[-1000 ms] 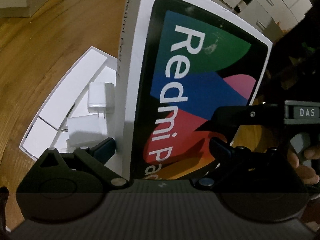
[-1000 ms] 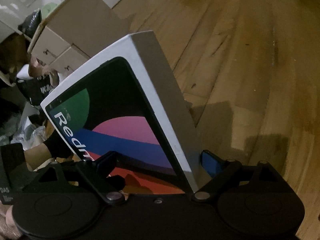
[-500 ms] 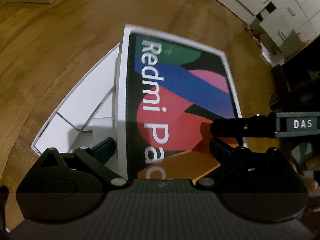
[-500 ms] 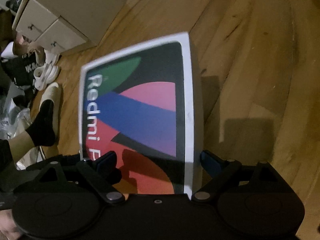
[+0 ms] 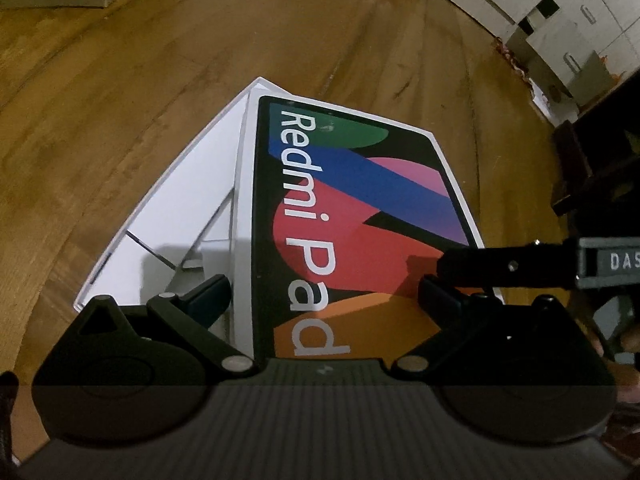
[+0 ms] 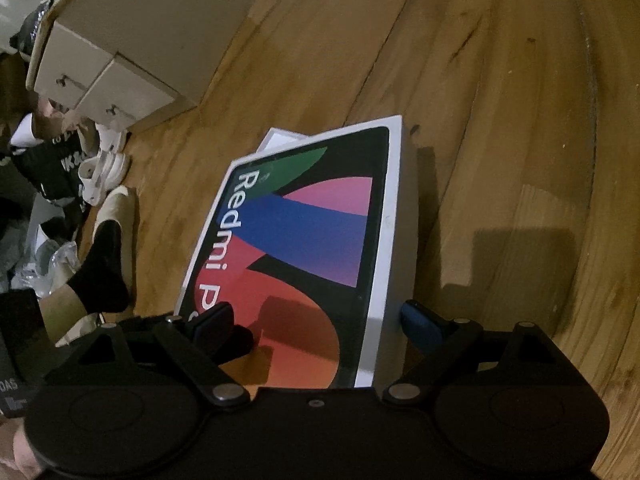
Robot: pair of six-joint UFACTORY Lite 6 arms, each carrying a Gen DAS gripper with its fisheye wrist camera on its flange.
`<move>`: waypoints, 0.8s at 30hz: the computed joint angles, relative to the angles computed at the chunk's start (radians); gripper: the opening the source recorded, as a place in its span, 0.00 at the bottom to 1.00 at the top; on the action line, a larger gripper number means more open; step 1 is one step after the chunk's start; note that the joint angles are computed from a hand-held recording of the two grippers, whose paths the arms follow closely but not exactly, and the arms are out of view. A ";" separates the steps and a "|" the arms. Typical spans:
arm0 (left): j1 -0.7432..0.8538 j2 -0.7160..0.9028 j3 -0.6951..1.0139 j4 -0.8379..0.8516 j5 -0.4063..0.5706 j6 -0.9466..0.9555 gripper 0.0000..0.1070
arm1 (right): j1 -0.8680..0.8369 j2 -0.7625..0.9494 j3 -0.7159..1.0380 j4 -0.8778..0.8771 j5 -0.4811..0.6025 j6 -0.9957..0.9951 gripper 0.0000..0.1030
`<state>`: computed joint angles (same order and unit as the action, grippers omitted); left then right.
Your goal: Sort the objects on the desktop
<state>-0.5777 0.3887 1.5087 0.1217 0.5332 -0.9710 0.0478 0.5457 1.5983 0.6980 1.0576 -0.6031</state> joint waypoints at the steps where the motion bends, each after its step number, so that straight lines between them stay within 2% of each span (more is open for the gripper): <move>1: 0.002 -0.002 -0.002 0.006 0.001 -0.005 0.94 | 0.005 0.005 0.005 0.003 0.002 0.003 0.91; 12: 0.004 -0.010 -0.010 0.048 0.018 -0.045 0.94 | 0.014 0.007 -0.011 0.032 -0.001 -0.009 0.91; 24: 0.102 -0.064 -0.129 -0.129 -0.064 0.104 0.94 | 0.029 0.010 -0.037 0.058 0.019 -0.020 0.88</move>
<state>-0.4762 0.3246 1.3801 -0.0071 0.4689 -0.8668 0.0766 0.5553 1.5611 0.7560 1.0770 -0.6228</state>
